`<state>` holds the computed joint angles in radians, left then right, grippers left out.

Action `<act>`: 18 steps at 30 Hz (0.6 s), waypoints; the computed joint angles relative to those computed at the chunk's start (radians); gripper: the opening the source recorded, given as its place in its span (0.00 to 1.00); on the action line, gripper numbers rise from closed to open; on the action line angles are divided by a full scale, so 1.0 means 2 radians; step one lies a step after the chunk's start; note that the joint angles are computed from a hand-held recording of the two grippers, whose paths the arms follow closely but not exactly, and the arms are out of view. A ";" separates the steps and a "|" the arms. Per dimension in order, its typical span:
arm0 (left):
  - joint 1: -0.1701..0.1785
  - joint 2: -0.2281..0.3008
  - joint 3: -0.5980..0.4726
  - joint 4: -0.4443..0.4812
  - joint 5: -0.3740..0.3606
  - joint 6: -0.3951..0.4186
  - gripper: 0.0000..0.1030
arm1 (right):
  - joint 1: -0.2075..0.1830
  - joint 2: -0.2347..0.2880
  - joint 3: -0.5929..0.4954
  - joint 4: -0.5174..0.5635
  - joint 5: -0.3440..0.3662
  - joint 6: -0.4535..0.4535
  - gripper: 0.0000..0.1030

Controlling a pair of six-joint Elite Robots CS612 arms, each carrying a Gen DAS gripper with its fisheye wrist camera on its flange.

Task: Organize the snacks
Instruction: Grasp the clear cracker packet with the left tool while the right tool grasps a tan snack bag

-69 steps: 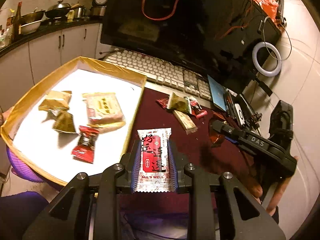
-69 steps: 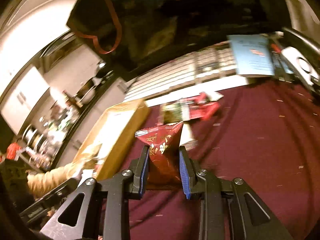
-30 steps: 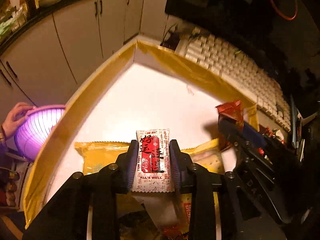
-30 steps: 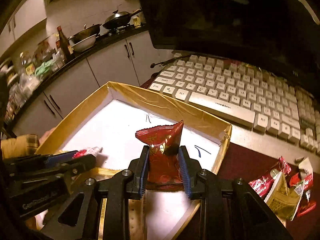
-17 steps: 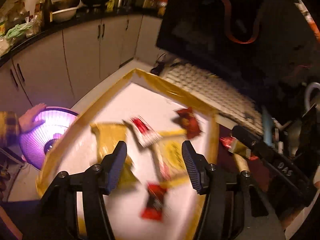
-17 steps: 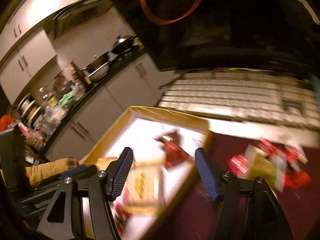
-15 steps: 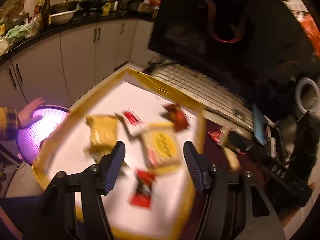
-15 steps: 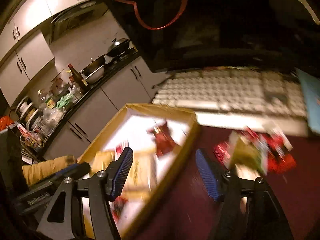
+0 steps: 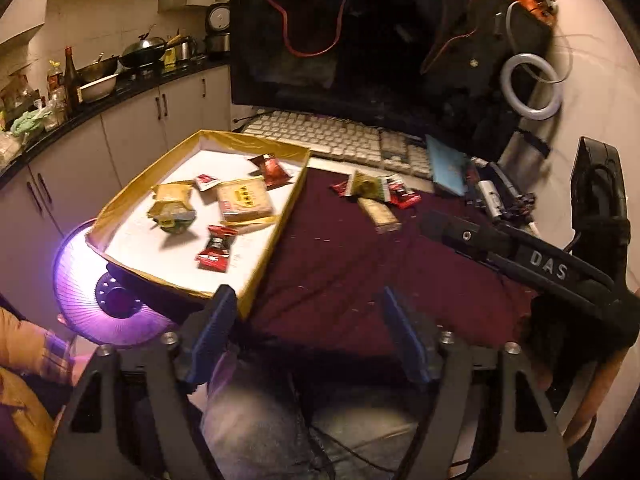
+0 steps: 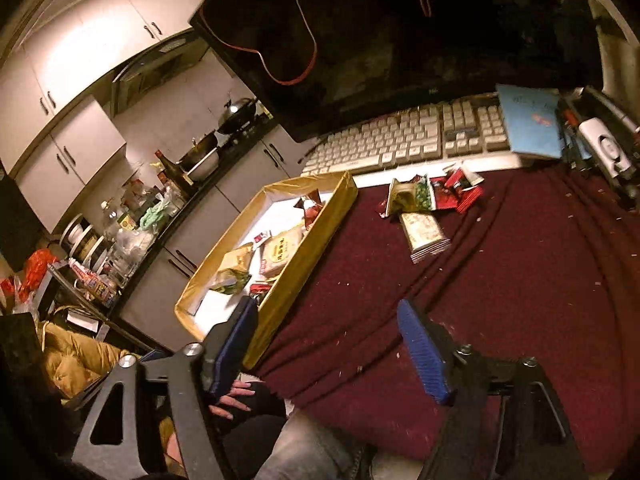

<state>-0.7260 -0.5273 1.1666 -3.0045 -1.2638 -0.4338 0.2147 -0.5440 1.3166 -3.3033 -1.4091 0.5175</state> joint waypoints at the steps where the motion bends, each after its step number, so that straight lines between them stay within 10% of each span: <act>1: 0.000 0.000 0.000 -0.003 -0.006 0.002 0.73 | 0.001 -0.003 0.005 0.000 -0.004 -0.003 0.80; 9: 0.005 0.016 -0.025 0.005 -0.014 0.023 0.73 | -0.005 0.007 -0.003 0.018 -0.008 -0.006 0.80; 18: 0.031 0.100 -0.199 0.134 -0.098 0.022 0.73 | -0.027 0.030 -0.039 0.036 0.013 -0.003 0.80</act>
